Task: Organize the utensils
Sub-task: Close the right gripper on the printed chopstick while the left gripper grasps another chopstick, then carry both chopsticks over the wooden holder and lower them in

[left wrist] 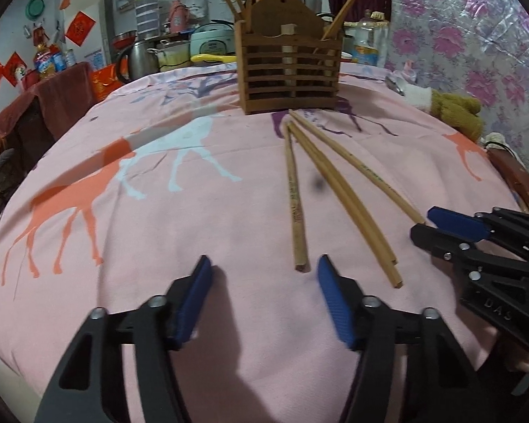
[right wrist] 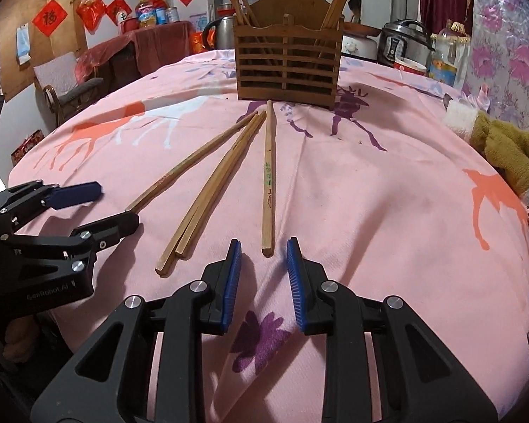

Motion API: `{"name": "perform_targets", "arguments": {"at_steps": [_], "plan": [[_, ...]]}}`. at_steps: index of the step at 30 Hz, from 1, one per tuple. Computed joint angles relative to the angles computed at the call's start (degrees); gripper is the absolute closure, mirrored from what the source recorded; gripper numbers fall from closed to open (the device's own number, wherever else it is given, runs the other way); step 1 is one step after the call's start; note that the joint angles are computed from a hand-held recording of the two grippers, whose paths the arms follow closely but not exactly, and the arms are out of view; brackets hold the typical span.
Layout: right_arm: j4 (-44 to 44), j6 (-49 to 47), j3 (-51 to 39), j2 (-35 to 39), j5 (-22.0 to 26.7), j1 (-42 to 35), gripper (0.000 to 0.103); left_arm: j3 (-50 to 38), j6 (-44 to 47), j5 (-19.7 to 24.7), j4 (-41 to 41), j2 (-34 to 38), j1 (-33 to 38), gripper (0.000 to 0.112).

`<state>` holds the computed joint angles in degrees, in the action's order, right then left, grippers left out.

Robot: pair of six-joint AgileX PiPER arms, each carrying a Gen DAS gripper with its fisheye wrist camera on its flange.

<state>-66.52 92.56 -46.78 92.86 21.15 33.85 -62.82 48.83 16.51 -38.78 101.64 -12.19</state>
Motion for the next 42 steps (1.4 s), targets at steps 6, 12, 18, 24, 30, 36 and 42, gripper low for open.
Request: {"name": "perform_targets", "arguments": {"at_steps": [6, 12, 18, 24, 30, 36, 42], "plan": [[-0.9, 1.5, 0.2, 0.0, -0.2, -0.4, 0.096, -0.7, 4.3, 1.9, -3.0, 0.2, -1.2, 0.105], [-5.2, 6.7, 1.7, -2.0, -0.3, -0.3, 0.097, 0.4, 3.0, 2.2, -2.1, -2.5, -1.1, 0.106], [-8.8, 10.3, 2.9, -8.8, 4.7, 1.4, 0.097, -0.7, -2.0, 3.4, 1.5, -6.3, -0.4, 0.107], [-7.5, 6.7, 1.1, -16.1, 7.5, 0.1, 0.097, -4.9, -7.5, 6.6, 6.0, -8.6, 0.2, 0.107], [0.8, -4.0, -3.7, -18.4, 5.0, -4.3, 0.097, -14.2, -12.6, 12.9, 10.5, -7.3, -0.1, 0.107], [13.4, -20.1, -11.9, -16.8, 4.7, -7.9, 0.097, -30.4, -18.1, 22.8, 14.1, -1.2, -0.4, 0.107], [25.3, -34.0, -20.3, -12.9, 4.9, -11.6, 0.097, -49.4, -23.6, 32.1, 17.1, 6.9, -1.3, 0.107]]}}
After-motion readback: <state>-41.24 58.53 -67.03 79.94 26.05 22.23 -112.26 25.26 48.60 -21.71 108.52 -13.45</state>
